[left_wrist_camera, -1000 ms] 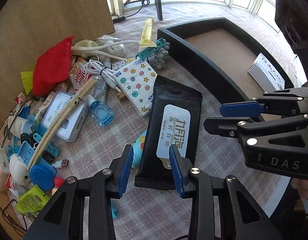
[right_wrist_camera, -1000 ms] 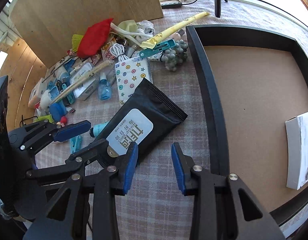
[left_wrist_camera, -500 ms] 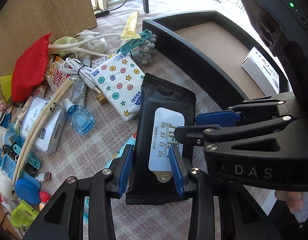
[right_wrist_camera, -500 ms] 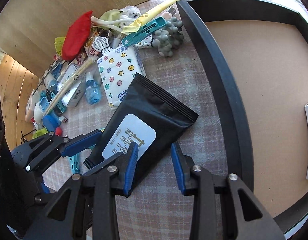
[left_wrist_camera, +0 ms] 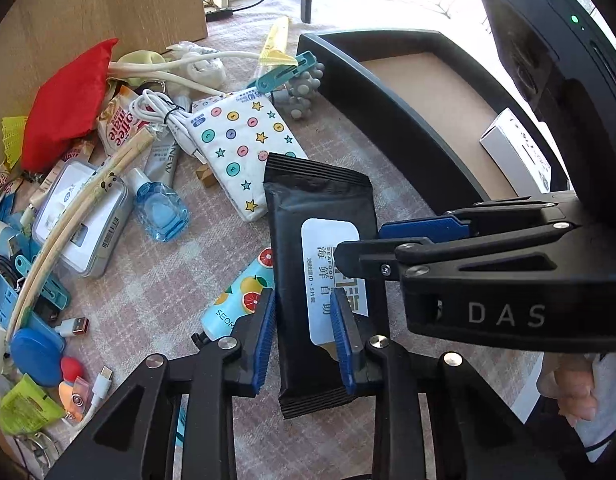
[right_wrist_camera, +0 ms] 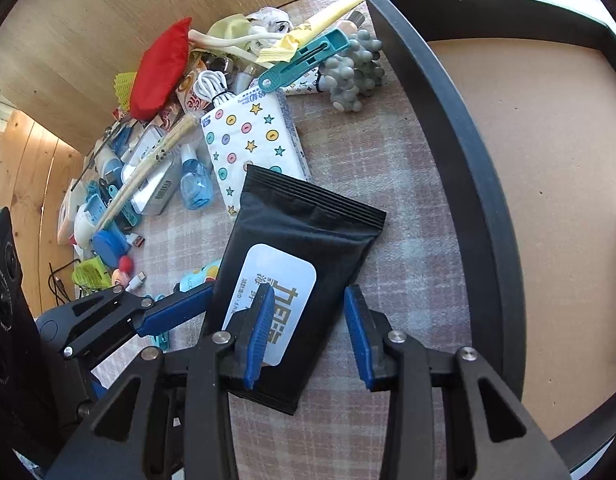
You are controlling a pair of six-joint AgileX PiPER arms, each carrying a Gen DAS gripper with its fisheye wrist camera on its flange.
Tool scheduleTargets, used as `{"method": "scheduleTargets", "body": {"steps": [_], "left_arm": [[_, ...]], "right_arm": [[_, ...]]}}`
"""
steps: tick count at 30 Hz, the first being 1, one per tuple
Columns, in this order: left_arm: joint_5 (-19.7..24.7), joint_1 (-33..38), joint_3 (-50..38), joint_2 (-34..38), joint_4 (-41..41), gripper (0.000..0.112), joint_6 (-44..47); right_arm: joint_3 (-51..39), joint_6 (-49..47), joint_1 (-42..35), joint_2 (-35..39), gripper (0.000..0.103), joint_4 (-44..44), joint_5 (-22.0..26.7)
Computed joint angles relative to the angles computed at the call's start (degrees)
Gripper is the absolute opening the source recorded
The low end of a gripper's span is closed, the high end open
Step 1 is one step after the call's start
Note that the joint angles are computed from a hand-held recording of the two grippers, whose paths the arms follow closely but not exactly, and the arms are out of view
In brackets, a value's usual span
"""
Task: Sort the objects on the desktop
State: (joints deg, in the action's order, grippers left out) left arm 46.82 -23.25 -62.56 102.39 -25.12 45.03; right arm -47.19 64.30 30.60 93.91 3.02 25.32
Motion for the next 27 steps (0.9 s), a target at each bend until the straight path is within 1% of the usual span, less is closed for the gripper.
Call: {"method": "scheduleTargets", "body": {"steps": [3, 4, 5, 6, 9, 11, 13, 14, 15, 16, 18, 20, 22, 27], "left_arm": [[-0.3, 0.7, 1.3, -0.4, -0.2, 0.022, 0.0], [-0.5, 0.9, 1.8, -0.5, -0.5, 0.022, 0.1], [-0.4, 1.1, 2.0, -0.5, -1.0, 0.022, 0.5], [-0.6, 1.1, 2.4, -0.5, -1.0, 0.022, 0.2], [-1.7, 0.6, 3.5, -1.3, -0.4, 0.022, -1.3], [-1.8, 0.8, 4.1, -1.9, -0.3, 0.022, -1.7], [-1.7, 1.2, 4.7, -2.4, -0.6, 0.022, -1.7], [-1.7, 1.5, 4.9, -2.5, -0.9, 0.022, -1.7], [-1.5, 1.9, 5.0, -2.4, -1.4, 0.022, -1.7], [-1.5, 2.3, 5.0, -2.3, -1.8, 0.022, -1.6], [-2.4, 2.7, 5.5, -2.1, -2.4, 0.023, -1.6], [-3.4, 2.7, 6.2, -1.9, -3.0, 0.024, -1.0], [-2.8, 2.9, 6.2, -1.9, -3.6, 0.024, -1.9], [-0.9, 3.2, 5.9, -3.9, -3.9, 0.021, -4.0]], "right_arm": [[2.8, -6.8, -1.3, -0.2, 0.043, 8.9, -3.6], [3.8, -6.7, -1.2, -0.6, 0.047, 9.4, -5.4], [4.0, -6.9, -1.0, -0.6, 0.048, 9.8, -6.0], [3.8, -6.3, -0.8, -0.5, 0.052, 9.5, -6.4], [2.4, -5.2, 0.0, 0.5, 0.052, 8.4, -6.5], [3.0, -9.2, -0.3, 0.7, 0.050, 11.6, -7.5], [3.3, -9.8, 0.0, 0.2, 0.048, 11.8, -7.8], [2.6, -9.8, -0.2, 0.3, 0.046, 11.5, -6.7], [-0.2, -10.9, -0.9, 2.7, 0.044, 11.3, -7.5], [-0.9, -9.8, -0.8, 2.8, 0.043, 10.2, -5.9], [-2.2, -8.2, 0.0, 3.2, 0.042, 8.1, -4.4], [-2.1, -10.0, -0.4, 2.9, 0.042, 8.4, -2.5], [-2.6, -9.9, 0.0, 4.3, 0.042, 8.6, -2.6], [-2.7, -5.3, 1.1, 1.6, 0.042, 3.0, -0.9]]}}
